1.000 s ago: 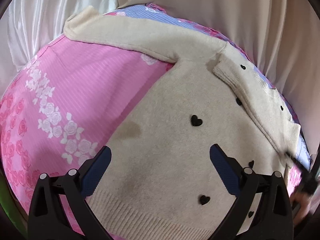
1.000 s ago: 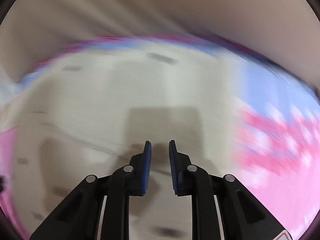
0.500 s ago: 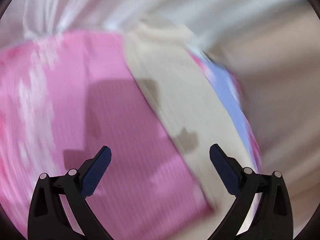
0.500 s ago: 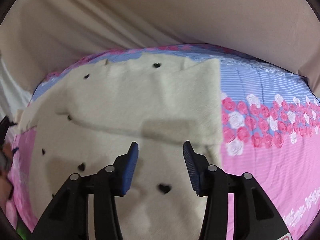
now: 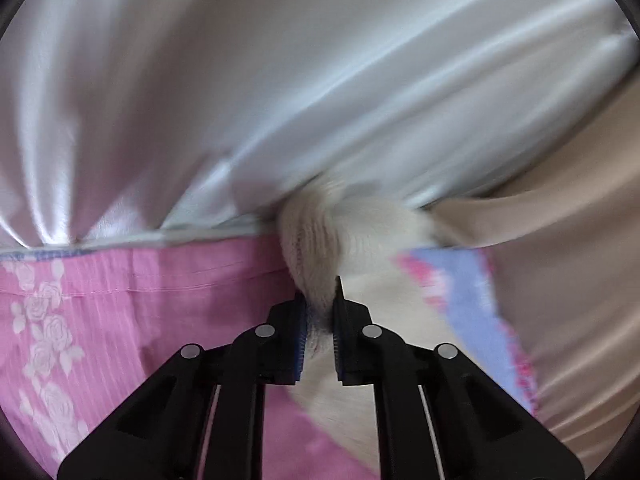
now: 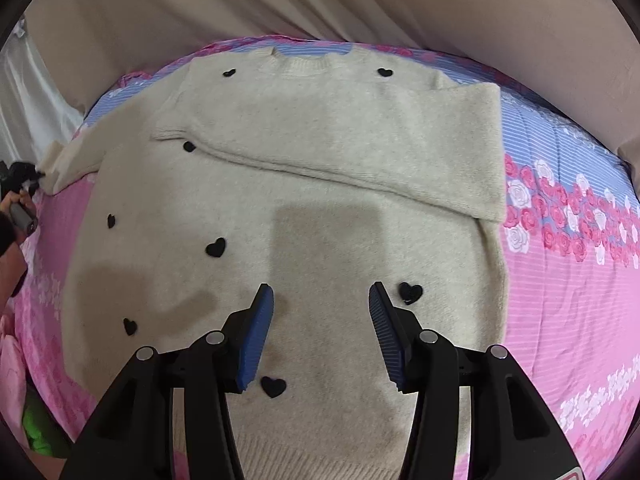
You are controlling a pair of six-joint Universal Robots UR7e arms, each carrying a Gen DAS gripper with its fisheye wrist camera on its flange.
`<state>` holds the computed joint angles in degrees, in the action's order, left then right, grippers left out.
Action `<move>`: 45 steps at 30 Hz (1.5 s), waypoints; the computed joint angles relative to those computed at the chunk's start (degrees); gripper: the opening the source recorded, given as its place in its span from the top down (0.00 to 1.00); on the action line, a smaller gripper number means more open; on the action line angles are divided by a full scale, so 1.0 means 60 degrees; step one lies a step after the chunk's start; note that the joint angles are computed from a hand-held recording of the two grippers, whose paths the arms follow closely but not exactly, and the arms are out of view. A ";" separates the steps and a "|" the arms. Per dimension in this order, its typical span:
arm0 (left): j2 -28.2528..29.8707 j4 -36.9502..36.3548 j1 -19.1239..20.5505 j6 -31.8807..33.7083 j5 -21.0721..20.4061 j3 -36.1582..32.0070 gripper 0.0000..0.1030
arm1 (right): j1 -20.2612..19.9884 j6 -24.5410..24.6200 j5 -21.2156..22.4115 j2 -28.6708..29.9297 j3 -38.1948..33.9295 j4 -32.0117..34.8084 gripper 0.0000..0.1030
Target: Fold small clothes
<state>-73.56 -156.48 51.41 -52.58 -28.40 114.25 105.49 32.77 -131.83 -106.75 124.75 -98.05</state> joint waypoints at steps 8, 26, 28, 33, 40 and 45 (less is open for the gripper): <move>0.1817 -0.1864 -0.2747 0.4565 -0.1535 -0.1634 0.91 | 0.0006 -0.0239 0.0172 -0.0404 0.0203 -0.0557 0.51; 0.4851 0.3180 -0.4992 0.1392 -0.4812 -0.2085 0.29 | -0.2087 -0.1677 0.0204 -0.2850 0.0334 -0.1530 0.48; 0.4321 0.3435 -0.5086 0.1271 -0.4846 -0.1630 0.29 | -0.2833 -0.2584 0.1061 -0.2363 0.0259 -0.2568 0.47; 0.3012 0.3942 -0.5422 0.0500 -0.5041 -0.0528 0.27 | -0.3974 -0.3616 0.1667 -0.0086 -0.0145 -0.4824 0.45; 0.2081 0.4266 -0.5611 -0.0236 -0.4804 0.0254 0.23 | -0.4115 -0.3633 0.1687 0.1745 -0.0562 -0.5716 0.94; 0.1957 0.4406 -0.5461 -0.0488 -0.4787 0.0362 0.23 | -0.2880 -0.4443 0.1469 0.1261 -0.0889 -0.7263 0.95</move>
